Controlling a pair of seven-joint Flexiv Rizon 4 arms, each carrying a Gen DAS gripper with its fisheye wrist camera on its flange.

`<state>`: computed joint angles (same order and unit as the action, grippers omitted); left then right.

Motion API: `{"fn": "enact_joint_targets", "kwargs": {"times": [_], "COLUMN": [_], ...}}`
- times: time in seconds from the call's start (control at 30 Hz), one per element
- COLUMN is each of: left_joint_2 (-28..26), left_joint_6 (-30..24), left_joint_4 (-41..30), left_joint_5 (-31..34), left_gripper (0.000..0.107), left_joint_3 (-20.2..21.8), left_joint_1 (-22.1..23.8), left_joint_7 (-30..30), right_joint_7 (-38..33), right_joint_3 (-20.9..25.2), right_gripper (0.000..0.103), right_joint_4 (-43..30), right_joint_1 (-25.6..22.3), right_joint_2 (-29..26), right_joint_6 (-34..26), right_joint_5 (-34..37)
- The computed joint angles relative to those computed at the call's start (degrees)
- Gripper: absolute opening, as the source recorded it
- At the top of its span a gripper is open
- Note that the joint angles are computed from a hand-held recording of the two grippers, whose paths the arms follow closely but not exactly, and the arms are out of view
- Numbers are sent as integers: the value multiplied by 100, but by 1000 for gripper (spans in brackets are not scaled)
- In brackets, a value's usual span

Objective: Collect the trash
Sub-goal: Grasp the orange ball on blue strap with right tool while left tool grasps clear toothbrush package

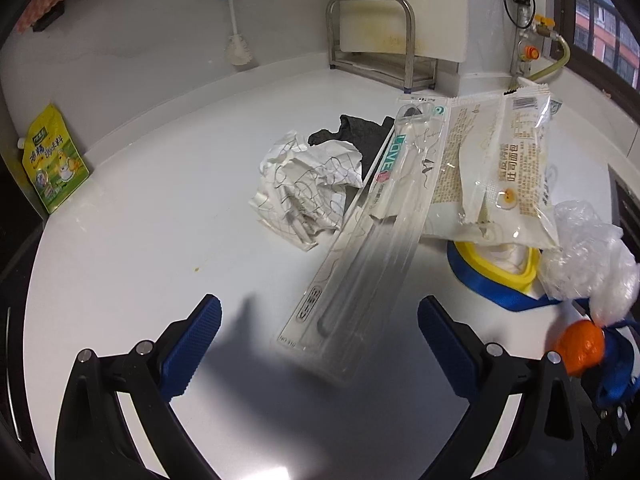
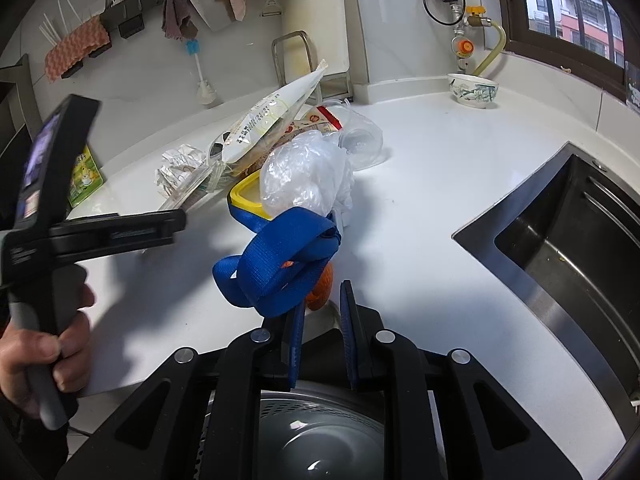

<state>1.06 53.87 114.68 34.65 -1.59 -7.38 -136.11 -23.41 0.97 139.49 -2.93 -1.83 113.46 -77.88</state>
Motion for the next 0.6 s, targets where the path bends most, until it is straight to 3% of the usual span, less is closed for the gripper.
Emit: {"fn": "enact_joint_targets", "kwargs": {"times": [0.13,0.2,0.27,0.6], "left_joint_2": [-171,-239,-298,-15], "left_joint_6": [17,21,129,865], "left_joint_4": [-234,-297,-265,193], "left_joint_5": [133,79,-163,-517], "left_gripper": [91,73,49,36], "left_joint_3": [-30,-21,22,120], "left_joint_1": [-29,-68,-82,-52], "left_joint_7": [-111,-59,99,184], "right_joint_7": [171,240,248,496], "right_joint_3": [-45,-56,-56,-96], "right_gripper": [17,17,17,17], "right_joint_4": [-33,-27,-5,46], "right_joint_1": [-31,-53,-70,-160], "right_joint_2": [-47,-63,-70,-27], "right_joint_6": [92,142,176,410], "right_joint_5": [-194,-265,-280,-596]}}
